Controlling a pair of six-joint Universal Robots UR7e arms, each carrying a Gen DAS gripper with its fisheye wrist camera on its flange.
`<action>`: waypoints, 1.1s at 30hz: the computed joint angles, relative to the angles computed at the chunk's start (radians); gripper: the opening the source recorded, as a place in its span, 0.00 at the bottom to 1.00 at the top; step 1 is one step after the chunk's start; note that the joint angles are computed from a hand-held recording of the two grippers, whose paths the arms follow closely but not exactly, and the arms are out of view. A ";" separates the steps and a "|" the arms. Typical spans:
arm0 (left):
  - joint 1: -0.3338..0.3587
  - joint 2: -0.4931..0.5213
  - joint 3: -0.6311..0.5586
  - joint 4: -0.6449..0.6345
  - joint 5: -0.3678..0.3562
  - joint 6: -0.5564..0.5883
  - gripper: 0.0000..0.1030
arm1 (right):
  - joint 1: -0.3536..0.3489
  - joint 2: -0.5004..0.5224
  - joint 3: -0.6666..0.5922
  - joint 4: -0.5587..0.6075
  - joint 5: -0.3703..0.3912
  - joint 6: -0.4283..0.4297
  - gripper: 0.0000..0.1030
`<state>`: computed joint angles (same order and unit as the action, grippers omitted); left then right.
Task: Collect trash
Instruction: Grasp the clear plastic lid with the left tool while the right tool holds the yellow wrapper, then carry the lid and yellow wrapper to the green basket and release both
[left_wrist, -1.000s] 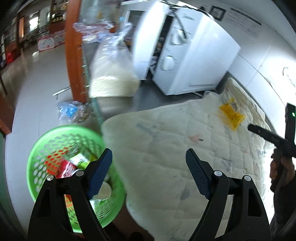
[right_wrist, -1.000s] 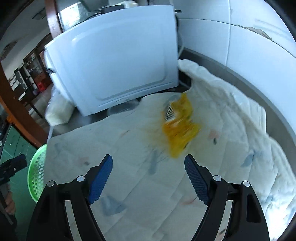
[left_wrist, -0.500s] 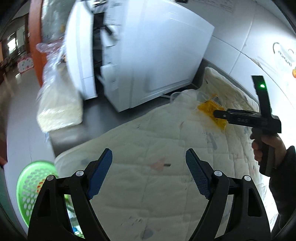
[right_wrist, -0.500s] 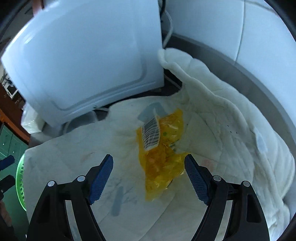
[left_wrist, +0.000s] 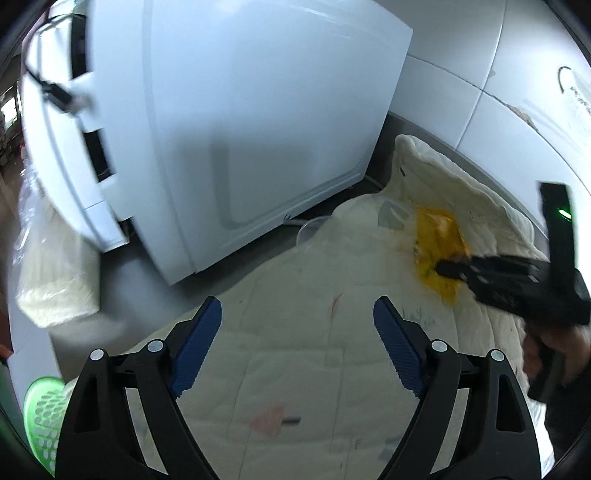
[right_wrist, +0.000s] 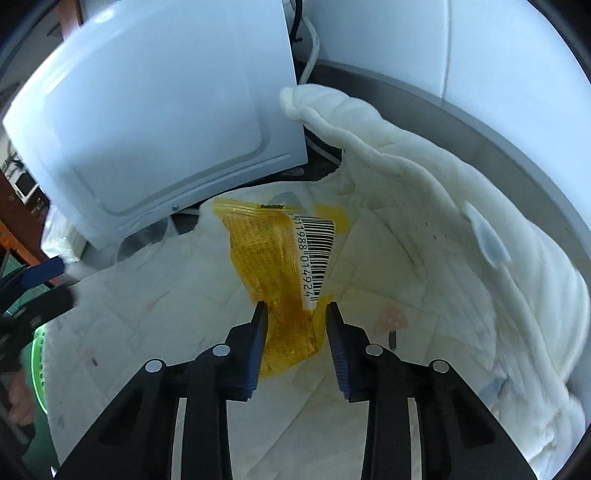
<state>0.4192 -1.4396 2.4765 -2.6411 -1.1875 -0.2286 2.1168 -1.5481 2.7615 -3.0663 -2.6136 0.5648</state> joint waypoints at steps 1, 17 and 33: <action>0.001 0.023 -0.004 -0.018 0.003 0.004 0.81 | 0.026 -0.015 0.003 0.040 -0.006 0.040 0.29; 0.014 0.264 -0.069 -0.149 -0.001 0.029 0.81 | 0.308 -0.105 -0.041 0.576 -0.036 0.546 0.29; -0.015 0.105 0.006 -0.122 -0.019 0.009 0.57 | 0.442 -0.003 -0.125 0.785 -0.020 0.766 0.29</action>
<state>0.4041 -1.3344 2.4827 -2.7636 -1.2064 -0.2194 2.5591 -1.5515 2.6369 -2.2816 -2.6335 1.3309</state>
